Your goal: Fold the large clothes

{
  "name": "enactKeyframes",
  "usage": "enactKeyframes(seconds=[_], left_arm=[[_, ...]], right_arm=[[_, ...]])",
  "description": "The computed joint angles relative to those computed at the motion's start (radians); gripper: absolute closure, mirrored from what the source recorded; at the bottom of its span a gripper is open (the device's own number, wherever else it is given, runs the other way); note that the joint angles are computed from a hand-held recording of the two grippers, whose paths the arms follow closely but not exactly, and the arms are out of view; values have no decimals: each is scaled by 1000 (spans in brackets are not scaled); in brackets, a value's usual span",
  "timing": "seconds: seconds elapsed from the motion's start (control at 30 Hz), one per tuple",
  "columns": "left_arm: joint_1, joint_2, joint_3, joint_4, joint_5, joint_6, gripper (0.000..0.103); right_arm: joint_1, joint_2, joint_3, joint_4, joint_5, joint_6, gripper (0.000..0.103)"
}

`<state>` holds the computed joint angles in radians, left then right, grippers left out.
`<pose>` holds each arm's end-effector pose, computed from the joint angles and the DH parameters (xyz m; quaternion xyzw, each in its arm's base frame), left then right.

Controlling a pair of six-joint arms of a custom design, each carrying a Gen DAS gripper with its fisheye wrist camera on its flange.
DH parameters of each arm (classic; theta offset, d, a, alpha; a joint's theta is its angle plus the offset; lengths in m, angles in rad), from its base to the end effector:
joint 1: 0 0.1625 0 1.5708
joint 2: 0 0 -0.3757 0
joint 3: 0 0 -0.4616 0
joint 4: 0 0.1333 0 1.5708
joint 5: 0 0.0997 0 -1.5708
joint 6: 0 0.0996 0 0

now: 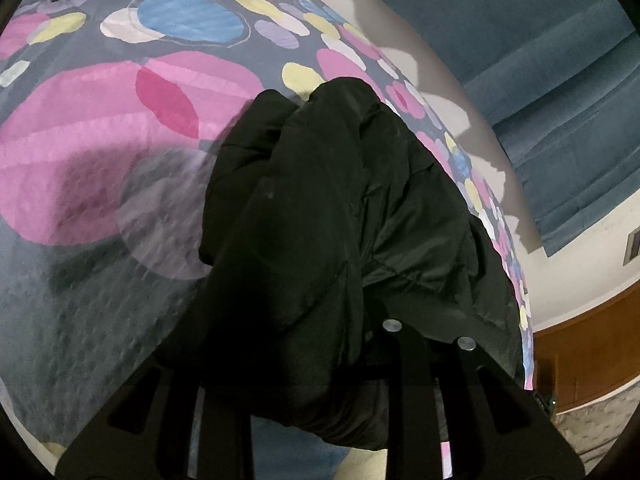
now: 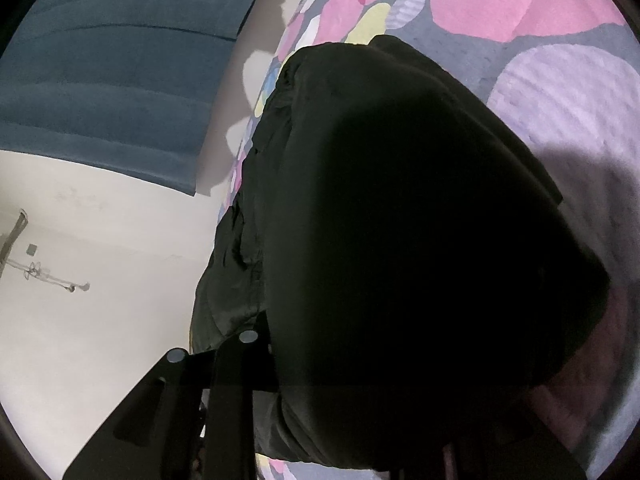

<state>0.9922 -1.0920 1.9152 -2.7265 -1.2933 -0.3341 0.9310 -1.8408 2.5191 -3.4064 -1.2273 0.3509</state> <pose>-0.2005 -0.6006 0.0994 0.0964 0.9722 -0.2072 0.0502 -0.0961 -0.4086 0.2886 0.3099 0.7702 -0.5538 0.0640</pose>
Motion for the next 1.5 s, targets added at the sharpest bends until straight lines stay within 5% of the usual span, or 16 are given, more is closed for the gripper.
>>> enactKeyframes(seconds=[0.63,0.73,0.9,1.1,1.27,1.5], left_arm=[[29,-136,74,47,-47,43,58],[31,-173,90,45,-63,77,58],[22,-222,109,-7,-60,137,56],[31,-205,69,-43,-88,194,42],[61,-146,4,21,-124,220,41],[112,-30,-130,132,-205,213,40]], right_arm=[[-59,-115,87,-31,43,66,65],[-31,-176,112,9,-21,57,61],[114,-242,132,39,-267,8,59],[276,-187,91,15,-482,-70,46],[276,-229,112,41,-526,-79,45],[380,-189,118,-153,-685,-125,44]])
